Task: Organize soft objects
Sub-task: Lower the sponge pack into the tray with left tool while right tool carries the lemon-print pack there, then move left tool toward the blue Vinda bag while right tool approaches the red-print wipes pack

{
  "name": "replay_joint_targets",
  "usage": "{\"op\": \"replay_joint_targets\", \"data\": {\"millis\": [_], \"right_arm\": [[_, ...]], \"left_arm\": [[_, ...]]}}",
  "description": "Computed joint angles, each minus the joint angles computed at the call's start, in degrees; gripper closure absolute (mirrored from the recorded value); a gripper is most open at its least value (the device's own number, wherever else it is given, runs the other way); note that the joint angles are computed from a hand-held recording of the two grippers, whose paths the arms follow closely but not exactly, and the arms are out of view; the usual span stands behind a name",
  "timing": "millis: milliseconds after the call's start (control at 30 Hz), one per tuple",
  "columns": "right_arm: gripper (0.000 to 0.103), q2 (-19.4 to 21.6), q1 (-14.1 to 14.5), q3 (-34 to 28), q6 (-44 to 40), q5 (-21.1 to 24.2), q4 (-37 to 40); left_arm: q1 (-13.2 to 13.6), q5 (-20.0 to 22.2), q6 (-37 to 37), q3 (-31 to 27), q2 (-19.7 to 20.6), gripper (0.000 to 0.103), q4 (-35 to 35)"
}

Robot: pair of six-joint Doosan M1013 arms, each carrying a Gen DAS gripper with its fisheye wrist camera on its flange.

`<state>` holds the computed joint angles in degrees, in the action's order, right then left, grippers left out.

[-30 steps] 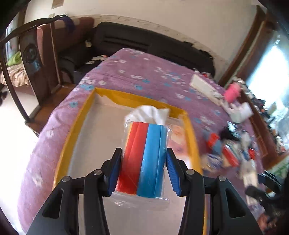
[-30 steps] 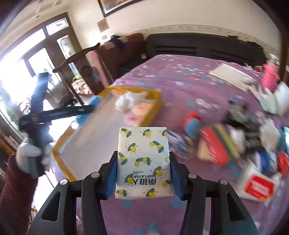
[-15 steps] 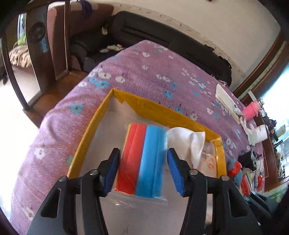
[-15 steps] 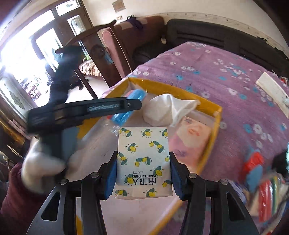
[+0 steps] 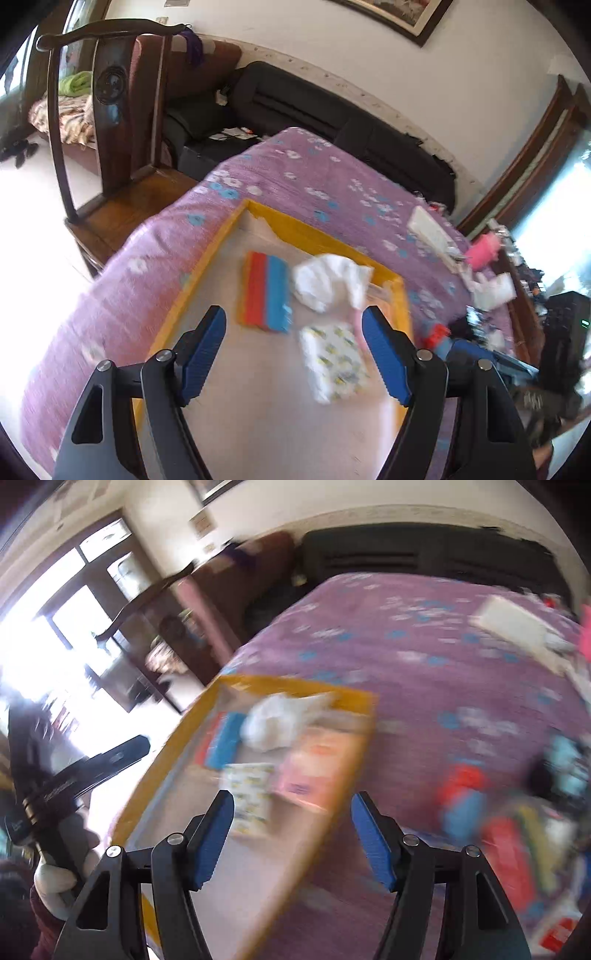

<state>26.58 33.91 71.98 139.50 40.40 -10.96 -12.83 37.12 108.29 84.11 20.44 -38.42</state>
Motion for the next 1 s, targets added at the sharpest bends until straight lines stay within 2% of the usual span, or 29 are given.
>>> {"op": "replay_joint_targets", "data": {"millis": [100, 133, 267, 367, 500, 633, 800, 933, 1000], "right_arm": [[0.029, -5.86, -0.41, 8.03, 11.55, -0.47, -7.95], [0.028, -7.94, -0.44, 10.88, 16.18, -0.05, -11.24], [0.028, -13.55, -0.53, 18.80, 27.48, 2.08, -17.95], [0.027, -16.90, -0.49, 24.17, 33.72, 1.84, -19.88], [0.027, -20.15, -0.21, 29.89, 41.40, 0.67, -23.06], [0.027, -21.64, 0.08, 32.75, 46.77, 1.03, -26.99], [0.024, -22.22, 0.04, 35.87, 57.56, -0.44, -36.60], [0.024, -22.11, 0.21, 38.01, 66.70, -2.71, -44.03], [0.024, -21.83, -0.17, 38.31, 65.71, -2.90, -42.52]], "left_arm": [[-0.67, 0.65, 6.97, 3.00, -2.20, 0.021, -7.32], [-1.17, 0.66, 7.94, 3.61, -2.67, 0.021, -7.75], [-5.01, 2.45, 11.99, 4.32, -3.76, 0.021, -5.53], [-7.63, 3.93, 12.62, 4.35, -3.69, 0.021, -3.92], [-9.79, 6.75, 12.51, 4.42, -3.13, 0.021, -4.25], [-11.81, 6.56, 10.00, 4.30, -2.51, 0.021, -2.43], [-12.44, 8.17, 1.87, 1.01, 0.60, 0.021, -1.26], [-13.99, 6.92, -6.49, -2.05, 3.01, 0.021, 7.49], [-15.16, 5.82, -10.00, -3.21, 3.95, 0.021, 13.30]]}}
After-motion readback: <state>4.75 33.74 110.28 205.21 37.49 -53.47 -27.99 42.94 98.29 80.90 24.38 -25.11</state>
